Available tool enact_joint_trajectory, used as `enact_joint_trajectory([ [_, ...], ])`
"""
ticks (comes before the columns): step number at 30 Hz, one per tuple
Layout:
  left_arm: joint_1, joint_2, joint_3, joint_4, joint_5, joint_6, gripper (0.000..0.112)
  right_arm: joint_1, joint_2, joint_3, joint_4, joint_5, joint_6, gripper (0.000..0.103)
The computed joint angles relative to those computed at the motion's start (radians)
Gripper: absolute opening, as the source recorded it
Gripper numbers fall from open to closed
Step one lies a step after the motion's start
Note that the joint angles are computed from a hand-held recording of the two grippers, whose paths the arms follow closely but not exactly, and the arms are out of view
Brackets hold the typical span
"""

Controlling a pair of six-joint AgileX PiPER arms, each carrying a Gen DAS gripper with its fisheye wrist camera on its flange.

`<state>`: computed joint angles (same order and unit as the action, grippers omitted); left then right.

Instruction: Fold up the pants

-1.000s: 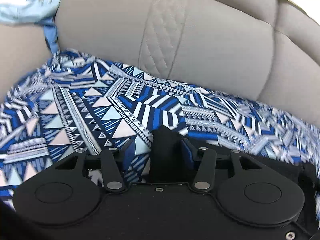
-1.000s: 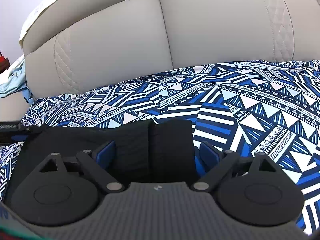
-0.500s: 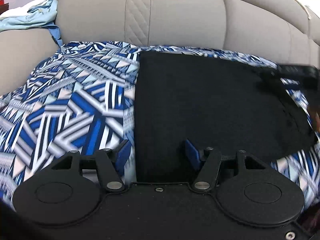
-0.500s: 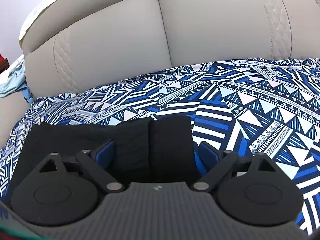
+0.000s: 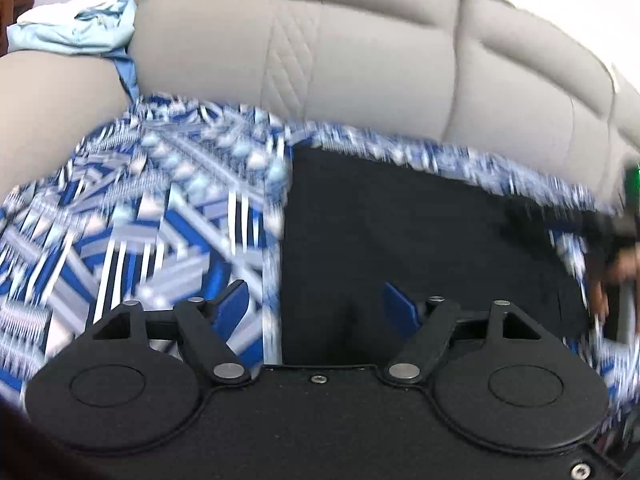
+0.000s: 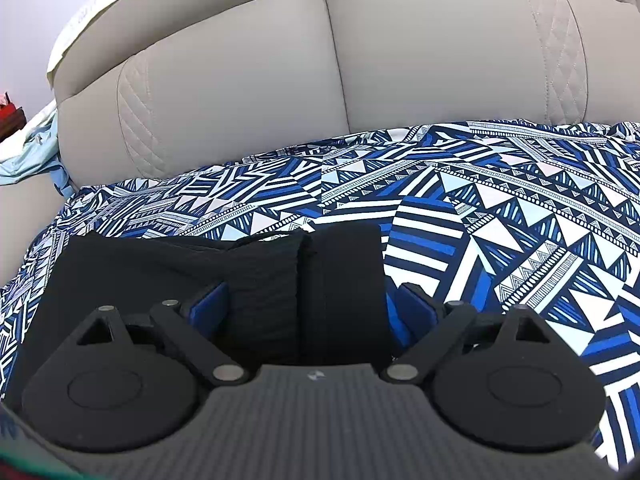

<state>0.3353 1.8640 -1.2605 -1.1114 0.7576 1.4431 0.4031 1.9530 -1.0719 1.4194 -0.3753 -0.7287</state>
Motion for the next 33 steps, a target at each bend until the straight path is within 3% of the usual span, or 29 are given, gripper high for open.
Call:
enact_joint_trajectory([
  [5,-0.124,0.208,-0.343,0.183,-0.013,-0.343,0.074,-0.008,-0.007,0.011,-0.063,0.024,0.051,0.081],
  [10,-0.218,0.380,-0.596,0.407,-0.028,-0.640,0.077,-0.013,-0.012,0.028,-0.156,0.034,0.140,0.078],
  [15,-0.258,0.445,-0.653,0.416,-0.088,-0.595,0.085,-0.009,-0.015,0.040,-0.220,0.030,0.209,0.073],
  [20,-0.253,0.486,-0.706,0.378,-0.061,-0.568,0.085,-0.009,-0.014,0.046,-0.281,0.030,0.279,0.067],
  [23,-0.240,0.500,-0.725,0.330,-0.028,-0.515,0.072,-0.009,-0.011,0.049,-0.320,0.029,0.324,0.063],
  [25,-0.228,0.505,-0.734,0.276,0.005,-0.462,0.037,-0.009,-0.008,0.048,-0.345,0.026,0.357,0.059],
  [26,-0.229,0.504,-0.735,0.268,0.006,-0.461,0.034,-0.006,-0.004,0.046,-0.357,0.020,0.374,0.055],
  [28,-0.248,0.480,-0.692,0.264,-0.071,-0.456,0.021,0.008,0.010,0.026,-0.316,-0.003,0.357,0.047],
  [30,-0.272,0.472,-0.672,0.275,-0.142,-0.438,0.020,0.027,0.029,-0.020,-0.179,-0.028,0.228,0.043],
  [33,-0.301,0.507,-0.739,0.366,-0.182,-0.512,0.020,0.029,0.070,-0.118,0.014,-0.034,0.035,0.041],
])
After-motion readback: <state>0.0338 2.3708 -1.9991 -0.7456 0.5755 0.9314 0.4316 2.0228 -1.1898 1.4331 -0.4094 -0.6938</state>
